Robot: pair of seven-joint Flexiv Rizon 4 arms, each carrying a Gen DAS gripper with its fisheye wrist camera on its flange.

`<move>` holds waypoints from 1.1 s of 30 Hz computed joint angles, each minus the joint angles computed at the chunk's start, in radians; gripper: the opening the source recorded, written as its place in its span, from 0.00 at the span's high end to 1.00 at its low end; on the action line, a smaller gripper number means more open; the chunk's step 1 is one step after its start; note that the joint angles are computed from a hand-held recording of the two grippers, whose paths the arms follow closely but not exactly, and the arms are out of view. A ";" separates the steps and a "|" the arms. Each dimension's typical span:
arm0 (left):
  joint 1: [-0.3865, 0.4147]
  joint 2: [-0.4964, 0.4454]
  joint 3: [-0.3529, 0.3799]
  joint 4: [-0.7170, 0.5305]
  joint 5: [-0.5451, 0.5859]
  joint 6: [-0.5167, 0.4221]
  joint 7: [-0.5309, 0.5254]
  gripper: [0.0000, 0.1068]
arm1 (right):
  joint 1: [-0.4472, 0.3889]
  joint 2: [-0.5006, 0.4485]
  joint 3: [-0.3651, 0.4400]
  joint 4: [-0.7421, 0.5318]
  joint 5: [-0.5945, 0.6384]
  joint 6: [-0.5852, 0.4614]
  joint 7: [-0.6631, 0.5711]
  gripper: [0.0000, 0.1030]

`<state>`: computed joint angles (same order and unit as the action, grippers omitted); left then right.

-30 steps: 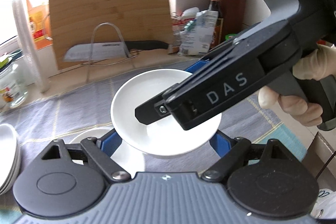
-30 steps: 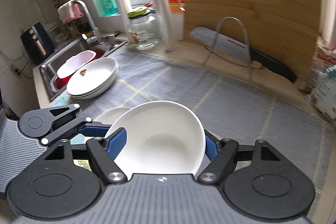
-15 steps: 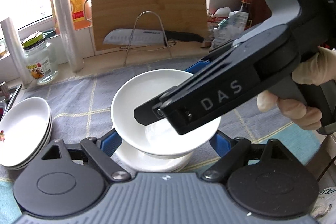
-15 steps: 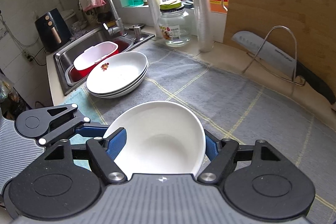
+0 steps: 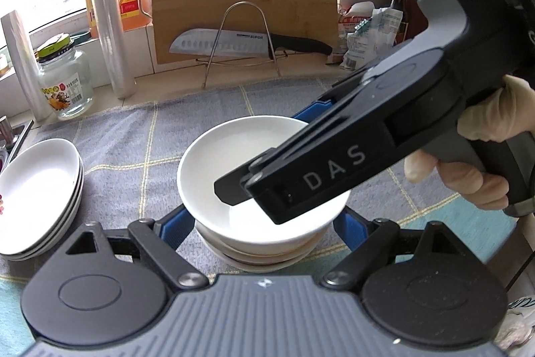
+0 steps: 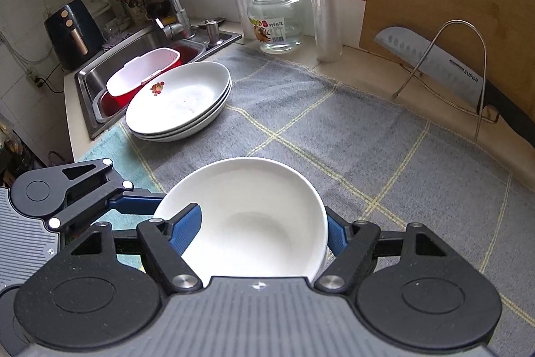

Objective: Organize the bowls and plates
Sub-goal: 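Lower the pink-flower bowl onto the bowl stack with the right gripper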

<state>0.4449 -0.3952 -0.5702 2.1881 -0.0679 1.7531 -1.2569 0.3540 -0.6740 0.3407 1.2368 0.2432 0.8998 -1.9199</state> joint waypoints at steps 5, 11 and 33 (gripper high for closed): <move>-0.007 -0.007 0.007 -0.009 0.000 -0.006 0.007 0.17 | 0.005 0.001 -0.005 0.008 -0.008 0.011 0.003 0.21; -0.041 -0.007 0.041 -0.014 -0.001 0.000 0.017 0.17 | 0.005 0.001 -0.003 0.010 -0.012 0.013 0.008 0.19; 0.290 -0.054 -0.266 0.050 0.122 -0.001 0.078 0.11 | -0.027 0.058 0.011 0.105 -0.013 0.107 -0.045 0.00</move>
